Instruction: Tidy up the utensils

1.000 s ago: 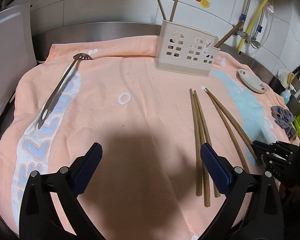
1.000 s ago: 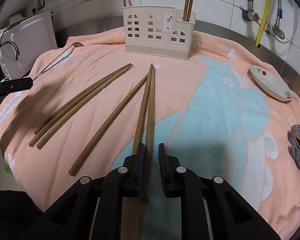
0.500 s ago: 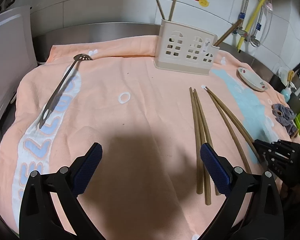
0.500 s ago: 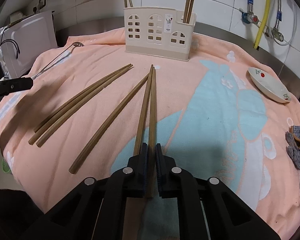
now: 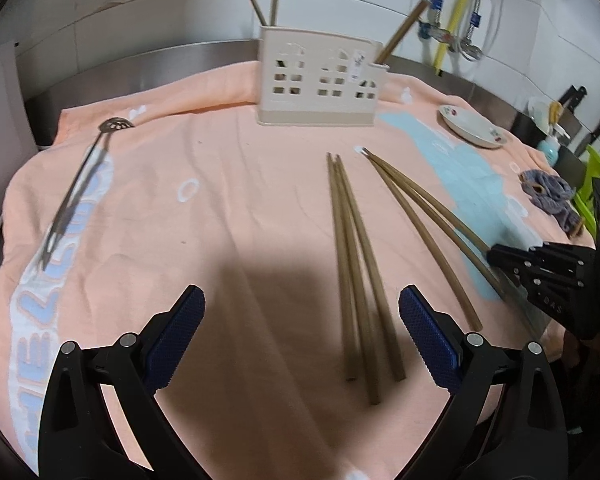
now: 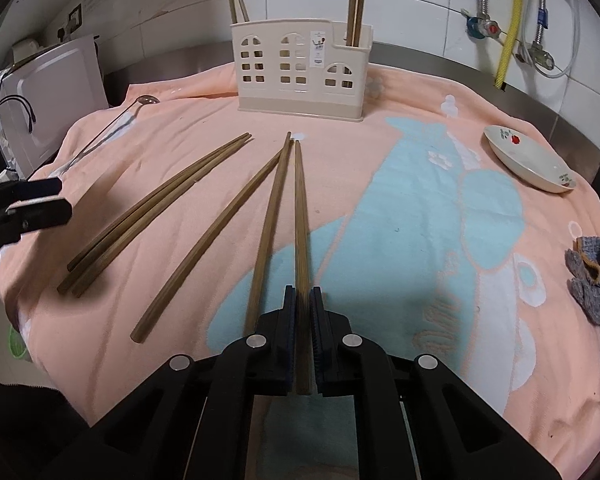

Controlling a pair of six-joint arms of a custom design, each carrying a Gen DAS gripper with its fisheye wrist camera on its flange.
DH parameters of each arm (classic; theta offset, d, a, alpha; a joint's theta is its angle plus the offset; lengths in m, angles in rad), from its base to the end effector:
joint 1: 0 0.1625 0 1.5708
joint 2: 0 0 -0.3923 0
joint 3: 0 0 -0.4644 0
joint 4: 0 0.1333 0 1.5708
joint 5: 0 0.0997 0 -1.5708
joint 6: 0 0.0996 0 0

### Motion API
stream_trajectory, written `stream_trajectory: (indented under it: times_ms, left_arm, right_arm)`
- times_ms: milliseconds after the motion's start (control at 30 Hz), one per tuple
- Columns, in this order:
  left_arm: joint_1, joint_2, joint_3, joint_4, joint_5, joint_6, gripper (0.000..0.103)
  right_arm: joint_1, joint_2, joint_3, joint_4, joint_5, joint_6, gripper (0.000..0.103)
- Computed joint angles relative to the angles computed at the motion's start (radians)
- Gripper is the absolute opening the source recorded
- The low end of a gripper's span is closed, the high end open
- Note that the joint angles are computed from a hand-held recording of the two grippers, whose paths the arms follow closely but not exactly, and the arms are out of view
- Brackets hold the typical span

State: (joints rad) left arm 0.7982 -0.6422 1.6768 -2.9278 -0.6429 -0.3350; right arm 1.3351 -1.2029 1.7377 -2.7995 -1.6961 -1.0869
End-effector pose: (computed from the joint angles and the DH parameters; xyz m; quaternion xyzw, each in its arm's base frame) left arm -0.3115 -0.6248 -0.0268 0.1215 0.8772 -0.3544 0.3002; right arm -0.0414 -0.6899 0.2797 0.3681 -0.8636 0.2317 0.2549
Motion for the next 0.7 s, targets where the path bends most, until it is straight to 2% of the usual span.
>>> stream_trajectory:
  times_ms: [100, 167, 267, 333, 500, 600, 700]
  left_arm:
    - [0.002, 0.012, -0.011, 0.004, -0.018, 0.006, 0.096]
    - [0.004, 0.023, -0.021, 0.004, -0.026, 0.019, 0.092]
    - [0.010, 0.031, -0.032, 0.018, -0.052, 0.021, 0.077]
    - [0.018, 0.033, -0.039, 0.029, -0.079, 0.019, 0.061]
    - [0.029, 0.040, -0.056, 0.048, -0.108, 0.018, 0.032]
    - [0.032, 0.042, -0.061, 0.061, -0.111, 0.018, 0.021]
    - [0.035, 0.045, -0.064, 0.061, -0.114, 0.017, 0.017]
  right_arm:
    - [-0.004, 0.000, -0.001, 0.002, -0.001, 0.003, 0.007]
    - [-0.007, -0.002, 0.000, 0.006, 0.003, 0.006, 0.007]
    - [-0.009, -0.003, -0.001, 0.010, 0.008, 0.009, 0.007]
    - [-0.010, -0.003, -0.002, 0.013, 0.010, 0.009, 0.007]
    - [-0.011, -0.002, -0.004, 0.017, 0.014, 0.010, 0.007]
    - [-0.011, -0.002, -0.003, 0.014, 0.012, 0.011, 0.007]
    - [-0.011, -0.002, -0.003, 0.014, 0.012, 0.011, 0.007]
